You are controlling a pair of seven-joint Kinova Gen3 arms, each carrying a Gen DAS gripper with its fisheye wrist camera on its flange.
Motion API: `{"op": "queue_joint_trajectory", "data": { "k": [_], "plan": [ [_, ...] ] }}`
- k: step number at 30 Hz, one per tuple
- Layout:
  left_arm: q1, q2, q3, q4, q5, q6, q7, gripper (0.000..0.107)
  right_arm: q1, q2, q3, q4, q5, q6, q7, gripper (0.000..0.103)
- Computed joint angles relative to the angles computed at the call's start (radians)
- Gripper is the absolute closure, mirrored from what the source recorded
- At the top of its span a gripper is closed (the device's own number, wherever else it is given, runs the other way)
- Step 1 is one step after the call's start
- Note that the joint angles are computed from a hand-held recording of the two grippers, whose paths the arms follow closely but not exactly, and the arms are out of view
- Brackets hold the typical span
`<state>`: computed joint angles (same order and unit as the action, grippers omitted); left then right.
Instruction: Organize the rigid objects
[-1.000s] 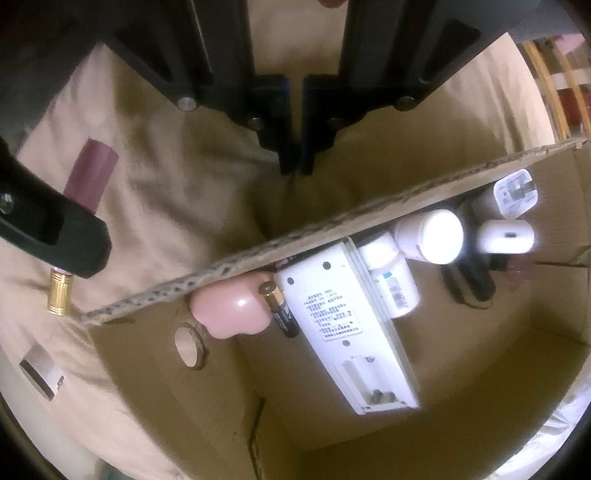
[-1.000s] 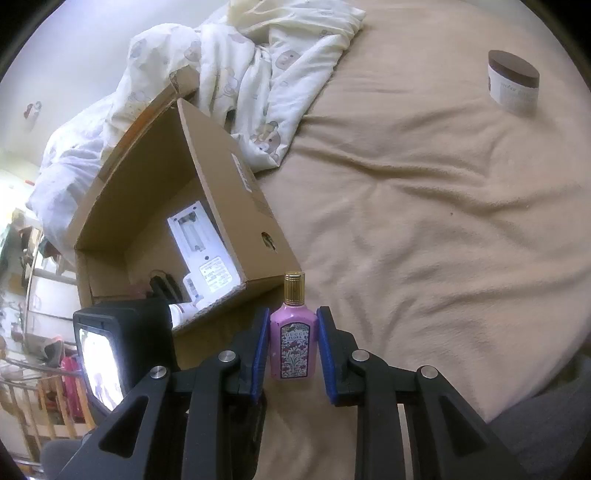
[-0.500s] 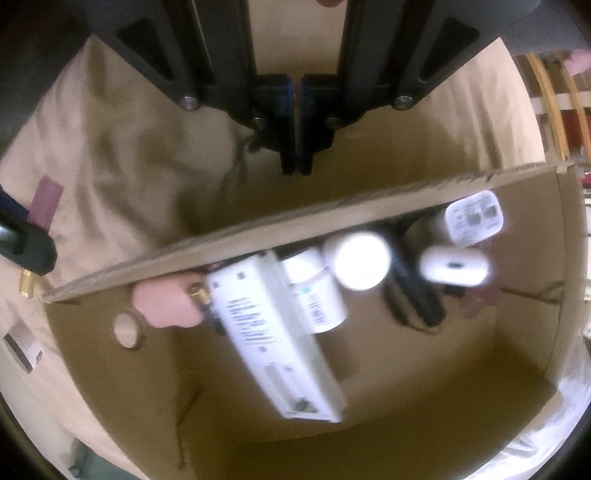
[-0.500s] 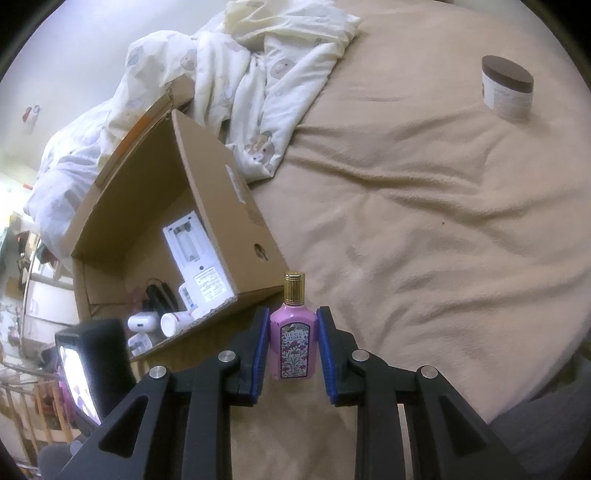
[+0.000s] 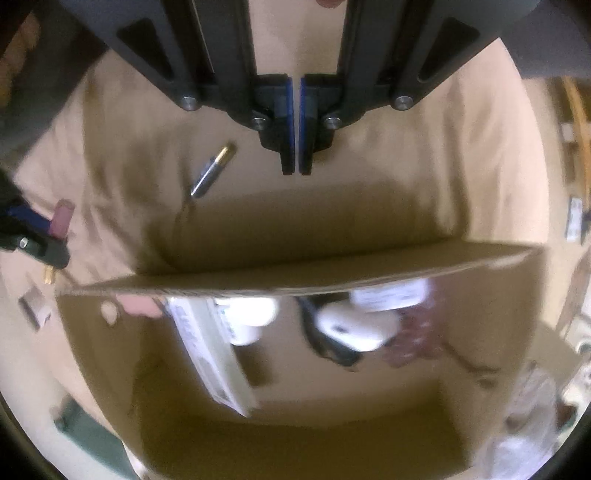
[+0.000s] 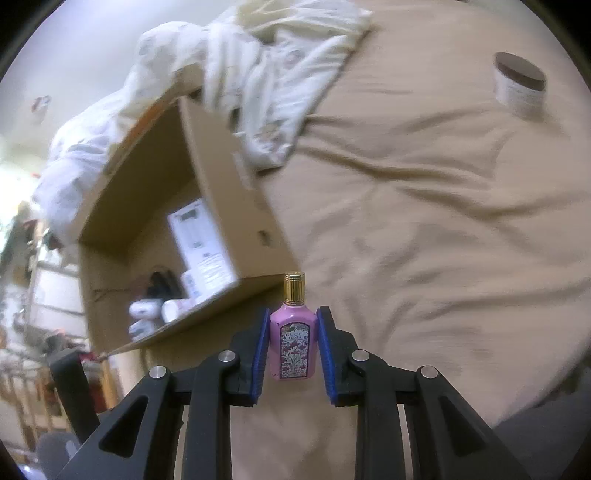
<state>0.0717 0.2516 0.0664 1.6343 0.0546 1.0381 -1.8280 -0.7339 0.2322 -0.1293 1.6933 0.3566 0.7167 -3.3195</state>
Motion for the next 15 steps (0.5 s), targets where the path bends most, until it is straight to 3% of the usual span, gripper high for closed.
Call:
{"op": "queue_joint_trajectory", "data": {
  "k": [4, 9, 12, 15],
  "plan": [
    [-0.096, -0.030, -0.019, -0.021, 0.083, 0.035, -0.108, 0.105, 0.010, -0.015, -0.003, 0.037, 0.003, -0.100, 0.021, 0.076],
    [-0.143, -0.068, -0.032, -0.009, 0.120, 0.034, -0.214, 0.105, 0.000, -0.005, -0.007, 0.005, -0.006, -0.076, 0.071, 0.076],
    [-0.137, -0.004, -0.015, -0.046, 0.137, 0.043, -0.267, 0.104, -0.014, 0.000, -0.009, -0.016, -0.004, -0.052, 0.078, 0.076],
    [-0.089, 0.044, 0.014, -0.061, 0.129, 0.081, -0.274, 0.077, -0.024, 0.011, -0.010, -0.033, -0.007, -0.030, 0.087, 0.076]
  ]
}}
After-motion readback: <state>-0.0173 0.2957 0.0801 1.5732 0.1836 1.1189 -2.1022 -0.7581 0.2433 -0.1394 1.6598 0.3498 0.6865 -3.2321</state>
